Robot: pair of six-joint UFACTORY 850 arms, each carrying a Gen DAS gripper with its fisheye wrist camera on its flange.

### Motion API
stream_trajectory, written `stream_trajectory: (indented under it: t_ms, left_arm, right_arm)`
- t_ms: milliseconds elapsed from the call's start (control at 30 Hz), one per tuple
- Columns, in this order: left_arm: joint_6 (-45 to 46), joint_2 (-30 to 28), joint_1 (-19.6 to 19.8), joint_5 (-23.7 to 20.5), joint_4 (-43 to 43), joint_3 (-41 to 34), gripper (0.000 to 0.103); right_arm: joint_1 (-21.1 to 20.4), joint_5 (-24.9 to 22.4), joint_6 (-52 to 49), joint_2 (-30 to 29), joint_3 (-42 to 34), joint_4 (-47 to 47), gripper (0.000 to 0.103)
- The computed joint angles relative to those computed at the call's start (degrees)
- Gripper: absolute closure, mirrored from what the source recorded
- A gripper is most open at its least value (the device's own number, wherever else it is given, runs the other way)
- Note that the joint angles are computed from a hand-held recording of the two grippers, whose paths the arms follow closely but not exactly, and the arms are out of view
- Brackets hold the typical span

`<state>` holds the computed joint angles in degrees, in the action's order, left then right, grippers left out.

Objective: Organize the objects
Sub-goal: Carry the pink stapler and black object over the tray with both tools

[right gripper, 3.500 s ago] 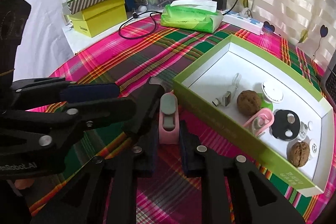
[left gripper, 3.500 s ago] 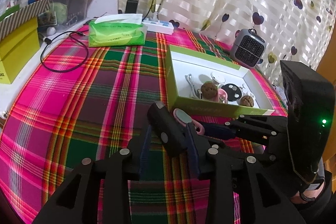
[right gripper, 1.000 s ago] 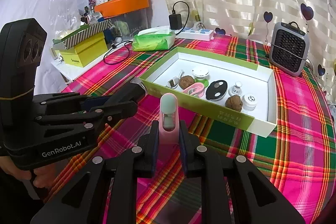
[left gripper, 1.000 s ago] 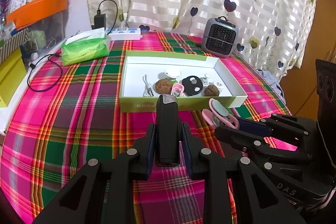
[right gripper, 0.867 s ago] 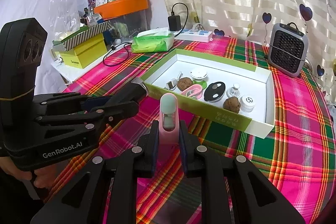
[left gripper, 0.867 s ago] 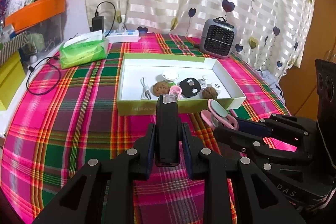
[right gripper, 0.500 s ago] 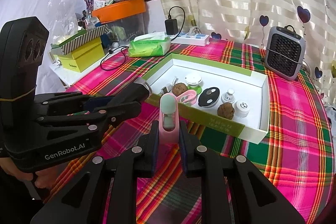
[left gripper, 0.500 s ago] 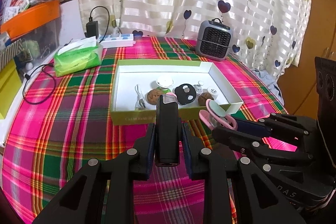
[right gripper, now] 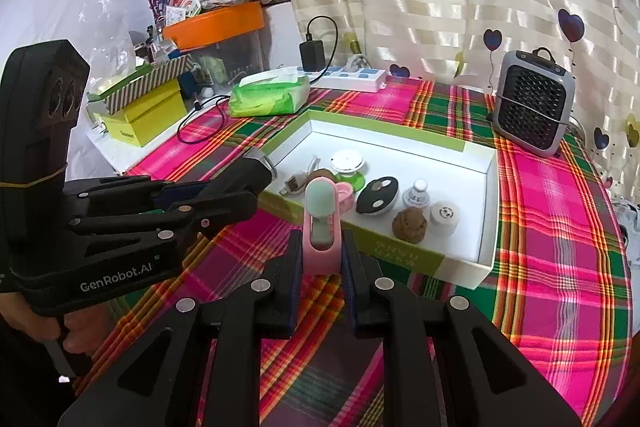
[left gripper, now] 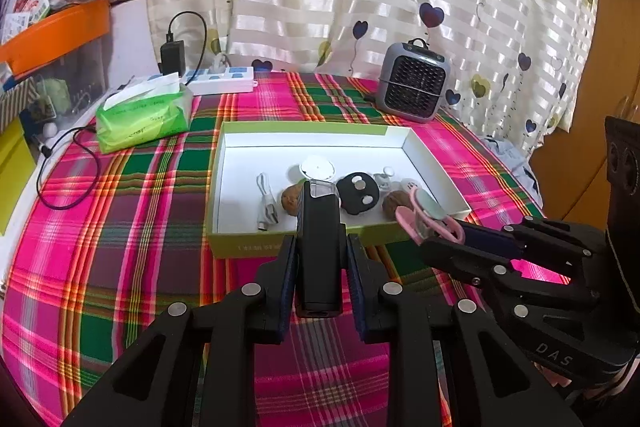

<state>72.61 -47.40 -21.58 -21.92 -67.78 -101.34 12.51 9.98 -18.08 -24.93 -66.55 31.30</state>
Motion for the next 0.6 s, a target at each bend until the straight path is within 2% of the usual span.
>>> stream_trajectory:
  t_ms: [333,600]
  left_arm:
    - [-5.50,-2.61,-0.40,0.37,5.52,-4.50,0.081]
    - [-11.08,-5.69,-1.03,-0.22,11.42,-9.90,0.081]
  right_arm:
    - [-1.22,-0.27,-4.95,-1.00,-1.60,5.06,0.085]
    - [-2.12,-1.21,-14.63,-2.99,-4.27,14.65,0.085]
